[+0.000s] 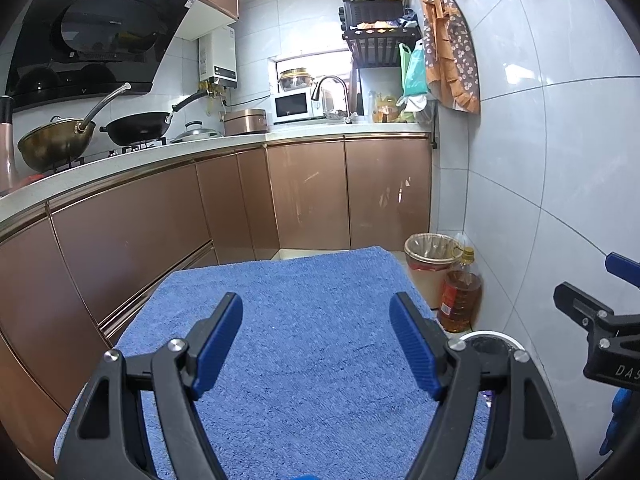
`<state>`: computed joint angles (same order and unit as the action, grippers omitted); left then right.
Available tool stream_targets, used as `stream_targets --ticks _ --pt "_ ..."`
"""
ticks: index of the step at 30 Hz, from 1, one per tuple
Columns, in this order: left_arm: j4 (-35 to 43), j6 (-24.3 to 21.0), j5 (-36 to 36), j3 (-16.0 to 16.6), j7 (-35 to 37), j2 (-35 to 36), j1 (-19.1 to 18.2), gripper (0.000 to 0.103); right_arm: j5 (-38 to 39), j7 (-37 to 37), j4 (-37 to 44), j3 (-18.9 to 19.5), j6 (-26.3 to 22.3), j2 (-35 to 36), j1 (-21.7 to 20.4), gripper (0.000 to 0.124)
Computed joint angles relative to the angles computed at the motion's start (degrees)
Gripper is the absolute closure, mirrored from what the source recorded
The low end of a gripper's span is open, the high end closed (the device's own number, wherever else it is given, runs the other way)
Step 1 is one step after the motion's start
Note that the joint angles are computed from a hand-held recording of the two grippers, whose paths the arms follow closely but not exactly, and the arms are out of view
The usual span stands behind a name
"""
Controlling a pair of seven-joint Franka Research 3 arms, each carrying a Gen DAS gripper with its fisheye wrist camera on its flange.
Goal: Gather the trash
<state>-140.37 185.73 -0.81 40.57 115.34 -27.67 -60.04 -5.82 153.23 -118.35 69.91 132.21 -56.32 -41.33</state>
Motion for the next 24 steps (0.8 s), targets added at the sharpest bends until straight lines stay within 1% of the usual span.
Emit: stream_targets --ticks 14,24 --pt "-0.16 -0.2 -0.55 -0.2 -0.02 0.9 -0.07 0.028 -1.8 1.47 -1.84 -0.99 0.65 1.27 1.67 0.021" --pt "0.1 -0.25 -1.23 0.12 0.44 1.03 -0.48 0.028 -4.0 3.04 -2.19 -1.34 0.12 1.65 2.27 0.021"
